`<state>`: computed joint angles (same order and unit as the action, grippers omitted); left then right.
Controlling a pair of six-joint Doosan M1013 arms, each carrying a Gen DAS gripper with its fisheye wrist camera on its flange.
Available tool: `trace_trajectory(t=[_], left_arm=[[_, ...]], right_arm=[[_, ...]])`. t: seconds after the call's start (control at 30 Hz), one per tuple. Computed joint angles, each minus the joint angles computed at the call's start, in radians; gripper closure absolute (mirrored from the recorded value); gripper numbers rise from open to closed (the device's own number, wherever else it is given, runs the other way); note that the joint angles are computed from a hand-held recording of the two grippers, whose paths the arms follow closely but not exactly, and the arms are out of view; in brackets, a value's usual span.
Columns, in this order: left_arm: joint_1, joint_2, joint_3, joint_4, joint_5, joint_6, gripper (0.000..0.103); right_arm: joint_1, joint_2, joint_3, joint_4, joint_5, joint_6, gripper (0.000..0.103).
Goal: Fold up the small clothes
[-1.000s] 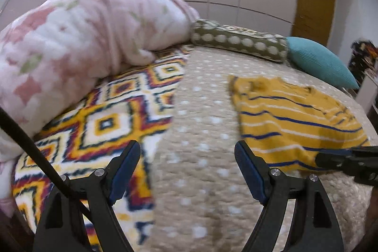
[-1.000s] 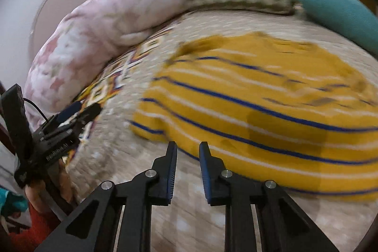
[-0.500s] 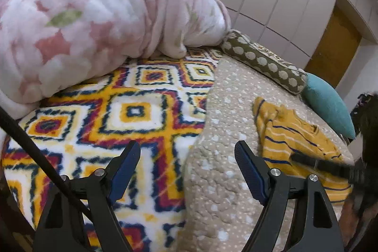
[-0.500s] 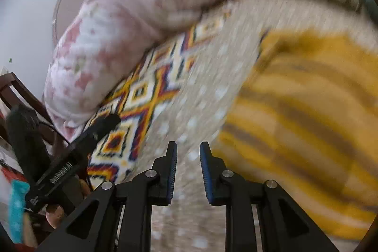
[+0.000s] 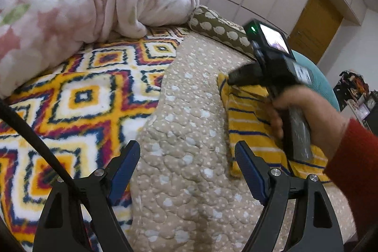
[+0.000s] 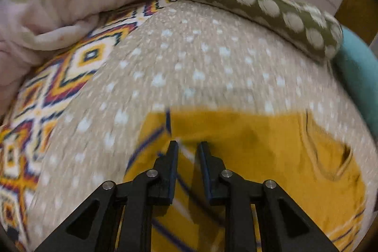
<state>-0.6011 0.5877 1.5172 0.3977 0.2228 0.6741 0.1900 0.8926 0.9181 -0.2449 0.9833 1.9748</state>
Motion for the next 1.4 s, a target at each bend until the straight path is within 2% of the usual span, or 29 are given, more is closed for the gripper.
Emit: trace_trajectory(t=[0.03,0.1,0.13,0.27,0.37,0.43,0.57,0.63,0.73,0.77,0.83,0.9,1.0,1.03,1.07,1.13,1.23,1.4], left_arm=[[-0.002,0.002,-0.003,0.012,0.009,-0.008,0.022],[-0.005,0.003,-0.006,0.011,0.02,-0.004,0.022],[-0.006,0.005,-0.008,0.01,0.025,-0.003,0.022],[-0.016,0.011,-0.02,0.038,0.051,-0.017,0.022],[-0.032,0.017,-0.032,0.055,0.068,-0.02,0.022],[-0.042,0.019,-0.035,0.023,0.062,0.021,0.022],[-0.065,0.03,-0.055,-0.129,0.071,0.22,0.022],[-0.08,0.038,-0.065,-0.141,0.082,0.27,0.022],[-0.1,0.056,-0.086,-0.152,0.114,0.334,0.022],[-0.103,0.06,-0.09,-0.176,0.121,0.366,0.022],[-0.108,0.073,-0.103,-0.221,0.14,0.418,0.022],[-0.115,0.088,-0.122,-0.185,0.177,0.394,0.022],[-0.121,0.097,-0.129,-0.131,0.196,0.35,0.021],[-0.124,0.098,-0.129,-0.111,0.196,0.336,0.02],[-0.125,0.099,-0.129,-0.099,0.197,0.328,0.019],[-0.127,0.1,-0.129,-0.08,0.2,0.317,0.018],[-0.126,0.103,-0.134,-0.079,0.204,0.318,0.018],[-0.127,0.102,-0.132,-0.078,0.205,0.317,0.017]], right_arm=[[0.001,0.014,-0.03,-0.014,0.02,0.008,0.078],[-0.005,0.029,-0.074,0.019,0.066,-0.003,0.077],[-0.007,0.015,-0.054,0.028,0.043,-0.001,0.077],[-0.033,-0.109,0.121,0.129,-0.118,-0.035,0.077],[-0.06,-0.19,0.227,0.164,-0.138,-0.06,0.073],[-0.084,-0.244,0.304,0.161,-0.15,-0.05,0.07],[-0.143,-0.36,0.492,0.087,-0.191,0.084,0.07],[-0.166,-0.415,0.586,0.006,-0.194,0.177,0.07],[-0.205,-0.524,0.747,-0.035,-0.267,0.279,0.069],[-0.214,-0.549,0.785,-0.043,-0.289,0.302,0.064],[-0.227,-0.596,0.857,-0.084,-0.324,0.365,0.056],[-0.237,-0.626,0.916,-0.11,-0.348,0.407,0.055],[-0.267,-0.64,0.965,0.026,-0.425,0.335,0.055],[-0.285,-0.644,0.981,0.148,-0.471,0.241,0.066],[-0.295,-0.643,0.994,0.259,-0.509,0.154,0.089],[-0.297,-0.639,1.002,0.325,-0.524,0.1,0.095],[-0.29,-0.646,1.011,0.218,-0.511,0.212,0.098],[-0.289,-0.672,1.03,0.192,-0.492,0.232,0.097]])
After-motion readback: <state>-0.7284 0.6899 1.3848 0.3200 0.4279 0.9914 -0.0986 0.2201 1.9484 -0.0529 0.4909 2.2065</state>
